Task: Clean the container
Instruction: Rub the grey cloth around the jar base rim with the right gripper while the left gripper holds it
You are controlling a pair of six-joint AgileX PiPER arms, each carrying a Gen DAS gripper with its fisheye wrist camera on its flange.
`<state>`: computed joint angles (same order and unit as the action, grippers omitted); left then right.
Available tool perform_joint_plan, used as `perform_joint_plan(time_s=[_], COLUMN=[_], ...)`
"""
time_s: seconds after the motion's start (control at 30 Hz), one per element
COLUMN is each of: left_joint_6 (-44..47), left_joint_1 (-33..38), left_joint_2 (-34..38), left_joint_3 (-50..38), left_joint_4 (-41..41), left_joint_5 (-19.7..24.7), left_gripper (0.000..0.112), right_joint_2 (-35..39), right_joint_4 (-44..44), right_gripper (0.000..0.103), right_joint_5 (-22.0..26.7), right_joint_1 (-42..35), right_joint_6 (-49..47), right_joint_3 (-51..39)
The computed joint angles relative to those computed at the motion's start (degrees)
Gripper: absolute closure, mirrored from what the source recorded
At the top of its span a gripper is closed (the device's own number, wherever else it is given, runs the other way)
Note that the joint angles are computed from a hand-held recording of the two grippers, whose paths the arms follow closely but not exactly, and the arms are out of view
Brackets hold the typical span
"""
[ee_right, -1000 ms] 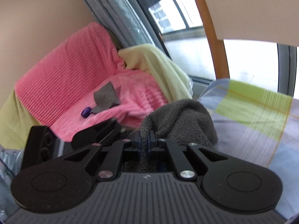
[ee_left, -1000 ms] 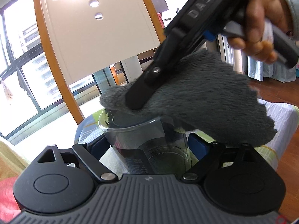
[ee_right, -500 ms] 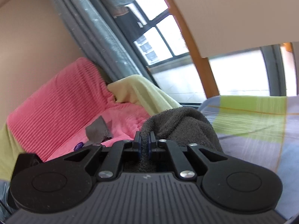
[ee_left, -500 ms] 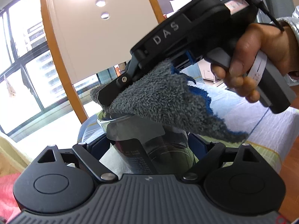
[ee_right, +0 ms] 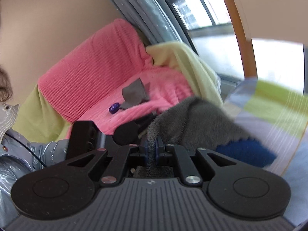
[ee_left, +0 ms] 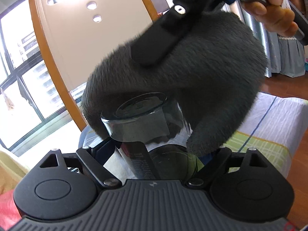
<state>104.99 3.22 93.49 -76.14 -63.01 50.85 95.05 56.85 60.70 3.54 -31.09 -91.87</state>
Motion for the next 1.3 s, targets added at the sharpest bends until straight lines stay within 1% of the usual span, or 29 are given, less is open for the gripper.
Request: perform_joint_plan(time_s=[0.13, 0.2, 0.27, 0.43, 0.5, 0.57, 0.67, 0.73, 0.83, 0.93, 1.0, 1.03, 1.07, 1.1, 1.13, 1.2, 1.3], left_joint_6=[0.03, -1.02, -1.44, -2.97, -3.12, -2.92, -1.80, -3.84, -4.94, -6.38, -7.11, -7.43, -7.55, -7.71, -7.86, -7.89, -6.66], left_joint_1=[-0.29, -0.46, -0.63, -1.30, -1.57, -1.83, -2.21, -2.16, -2.36, -2.64, -2.82, -2.93, -3.00, -3.05, -3.10, -3.10, -3.01], left_joint_2=[0.10, 0.41, 0.50, 0.61, 0.50, 0.28, -0.20, 0.28, 0.41, 0.59, 0.69, 0.72, 0.73, 0.73, 0.73, 0.58, -0.35], left_joint_3=[-0.29, -1.01, -1.40, -2.25, -2.31, -2.27, -1.76, -2.92, -3.60, -4.44, -4.94, -5.18, -5.33, -5.49, -5.66, -5.59, -3.52], left_joint_4=[0.32, 1.00, 1.28, 2.20, 2.31, 2.35, 1.93, 2.93, 3.54, 4.27, 4.62, 4.78, 4.87, 4.99, 5.12, 5.16, 4.32], left_joint_5=[-0.41, -0.34, -0.36, -0.97, -1.29, -1.58, -2.24, -1.64, -1.53, -1.38, -1.29, -1.23, -1.18, -1.10, -1.02, -0.98, -1.40], left_gripper=[0.023, 0.023, 0.023, 0.023, 0.023, 0.023, 0.023, 0.023, 0.023, 0.023, 0.023, 0.023, 0.023, 0.023, 0.023, 0.023, 0.023], right_joint_2=[2.93, 4.14, 5.37, 7.02, 6.52, 7.11, 8.75, 9.00, 7.96, 5.08, 3.16, 2.33, 1.43, 0.30, -0.83, -3.04, -5.22], right_joint_4=[11.13, 14.82, 16.29, 14.80, 11.68, 9.11, 2.01, -5.90, -20.19, -37.37, -48.54, -51.70, -52.56, -51.13, -47.40, -35.95, -18.76], right_gripper=[0.100, 0.100, 0.101, 0.102, 0.102, 0.102, 0.102, 0.102, 0.102, 0.102, 0.100, 0.099, 0.099, 0.099, 0.099, 0.096, 0.096], right_joint_5=[0.08, 0.30, 0.29, -0.58, -2.85, -2.49, -2.20, -3.18, -6.33, -11.61, -13.57, -14.08, -13.80, -13.43, -13.16, -12.09, -10.22], right_joint_1=[-2.14, -2.78, -2.74, -2.18, -2.29, -2.70, -0.42, 2.21, 7.24, 14.08, 17.92, 18.79, 18.79, 18.09, 16.68, 12.96, 7.11], right_joint_6=[-3.33, -3.80, -3.18, 1.88, 6.54, 7.78, 9.11, 10.17, 12.78, 17.88, 21.66, 22.96, 24.77, 26.23, 25.92, 23.61, 14.20], right_joint_3=[4.04, 5.22, 4.96, 2.28, 1.80, -0.28, -6.14, -10.33, -13.73, -12.52, -11.10, -10.38, -9.80, -9.00, -8.04, -5.68, -0.83])
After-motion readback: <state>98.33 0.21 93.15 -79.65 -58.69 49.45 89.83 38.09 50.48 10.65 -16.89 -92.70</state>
